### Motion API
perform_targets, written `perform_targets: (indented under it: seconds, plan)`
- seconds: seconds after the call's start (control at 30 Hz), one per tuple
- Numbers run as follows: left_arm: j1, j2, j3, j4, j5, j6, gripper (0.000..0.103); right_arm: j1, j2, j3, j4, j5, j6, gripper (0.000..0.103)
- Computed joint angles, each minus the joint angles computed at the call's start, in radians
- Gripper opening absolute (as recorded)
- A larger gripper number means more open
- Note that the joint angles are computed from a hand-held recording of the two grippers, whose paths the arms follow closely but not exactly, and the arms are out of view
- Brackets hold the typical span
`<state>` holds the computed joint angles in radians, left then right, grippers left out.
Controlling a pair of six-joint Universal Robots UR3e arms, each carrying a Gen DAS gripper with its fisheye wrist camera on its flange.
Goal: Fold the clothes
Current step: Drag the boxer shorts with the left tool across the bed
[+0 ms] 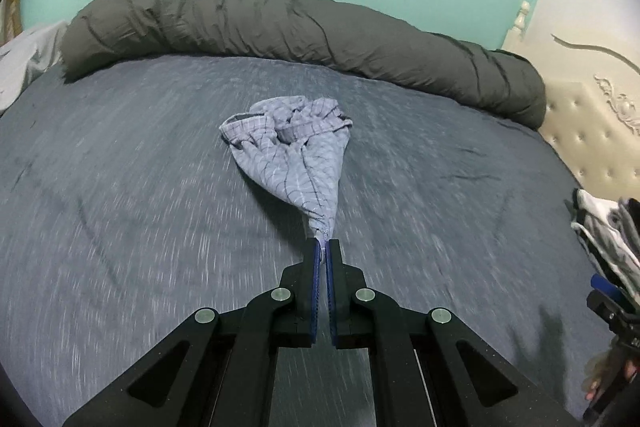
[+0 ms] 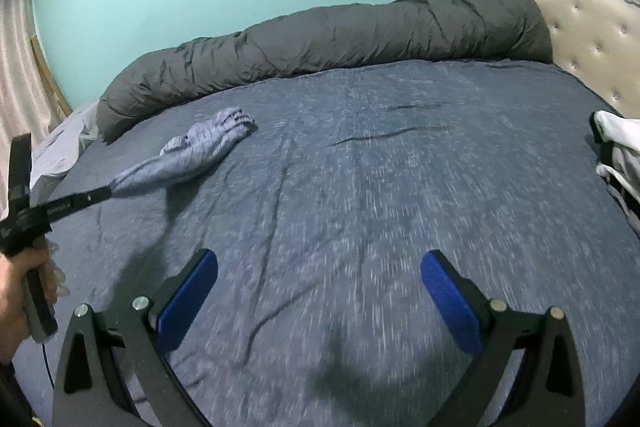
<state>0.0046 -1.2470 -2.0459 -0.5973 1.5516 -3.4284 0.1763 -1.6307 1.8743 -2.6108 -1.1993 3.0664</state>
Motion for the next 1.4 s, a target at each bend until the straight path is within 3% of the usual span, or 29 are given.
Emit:
perform_targets:
  seconds: [0.33,0.57,0.77,0.97,1.27,1.3,1.4]
  plan:
    - [-0.304,0.351,-0.086,-0.275,0.176,-0.252,0.003,-0.083,-0.479,0.176,0.338,0.085,-0.042,0.102]
    - [-0.724,0.356,-0.076,-0.369,0.452,-0.532,0.003,-0.122,-0.656,0.235,0.491,0.117,-0.068,0.102]
    - [-1.016,0.312,-0.036,-0.454,0.623,-0.781,0.003,-0.167,-0.787,0.267,0.624,0.157,-0.095,0.102]
    - [-1.204,0.274,0.004,-0.545,0.722,-0.976,0.003,-0.11,-0.796,0.297,0.595,0.123,-0.056,0.102]
    - [-1.156,0.439,-0.157,-0.624,0.675,-1.116,0.008,-0.037,-0.674,0.407,0.37,0.107,0.042,0.102]
    - [-1.151,0.454,-0.173,-0.627,0.683,-1.129,0.012,-0.026,-0.648,0.421,0.322,0.106,0.058,0.102]
    - [-1.048,0.502,-0.224,-0.577,0.651,-1.035,0.024,0.005,-0.556,0.465,0.16,0.103,0.108,0.102]
